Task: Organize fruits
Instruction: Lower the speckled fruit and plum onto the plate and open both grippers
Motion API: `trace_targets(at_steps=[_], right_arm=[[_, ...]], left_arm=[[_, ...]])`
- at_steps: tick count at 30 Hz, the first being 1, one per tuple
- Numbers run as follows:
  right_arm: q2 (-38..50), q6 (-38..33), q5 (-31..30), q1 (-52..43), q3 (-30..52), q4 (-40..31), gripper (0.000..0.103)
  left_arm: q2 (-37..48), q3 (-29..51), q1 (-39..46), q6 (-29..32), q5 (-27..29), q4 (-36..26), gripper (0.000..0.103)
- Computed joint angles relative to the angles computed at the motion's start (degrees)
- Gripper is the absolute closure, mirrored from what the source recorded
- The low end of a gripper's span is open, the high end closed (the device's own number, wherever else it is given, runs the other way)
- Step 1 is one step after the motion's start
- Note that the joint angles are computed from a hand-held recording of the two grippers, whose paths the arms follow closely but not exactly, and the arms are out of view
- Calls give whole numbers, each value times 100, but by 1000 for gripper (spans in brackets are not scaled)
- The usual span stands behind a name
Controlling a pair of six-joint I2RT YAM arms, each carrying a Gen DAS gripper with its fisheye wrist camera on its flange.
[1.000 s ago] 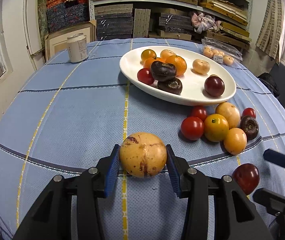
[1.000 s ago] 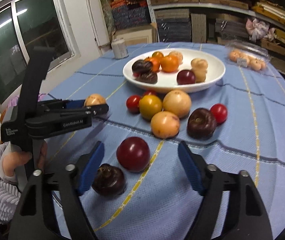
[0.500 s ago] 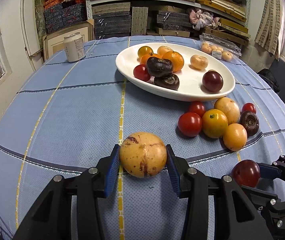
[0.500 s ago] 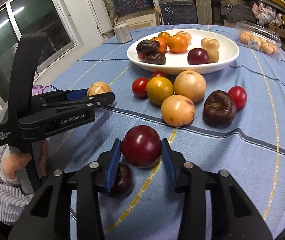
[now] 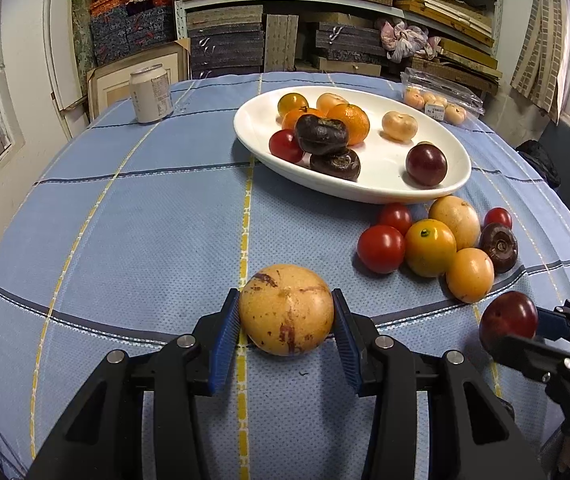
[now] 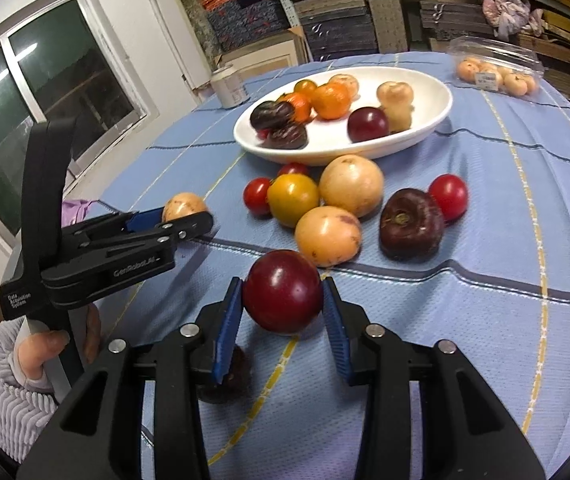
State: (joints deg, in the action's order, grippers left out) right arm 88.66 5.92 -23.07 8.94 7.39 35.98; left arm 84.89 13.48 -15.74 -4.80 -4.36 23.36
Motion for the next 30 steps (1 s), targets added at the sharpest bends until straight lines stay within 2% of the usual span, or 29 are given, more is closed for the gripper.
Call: trace_targets(at_steps=[6, 9, 14, 18, 24, 30], right_arm=[[-387, 44, -351, -483, -172, 25, 64], [-795, 56, -670, -904, -80, -367, 64], [-1102, 107, -876, -1485, 794, -1284, 64], [-456, 309, -754, -1673, 1802, -1521, 64], [1122, 535, -503, -1495, 3511, -1847, 64], [2129, 626, -475, -1269, 4453, -2027, 64]], left_arm=[[-401, 154, -53, -50, 81, -390, 58], [-518, 491, -239, -53, -121, -702, 58], [-35, 1427, -555, -186, -234, -1035, 58], [847, 2278, -812, -308, -299, -1084, 58], [1915, 3259, -959, -234, -373, -1140, 58], [2323, 3574, -937, -134, -373, -1075, 57]])
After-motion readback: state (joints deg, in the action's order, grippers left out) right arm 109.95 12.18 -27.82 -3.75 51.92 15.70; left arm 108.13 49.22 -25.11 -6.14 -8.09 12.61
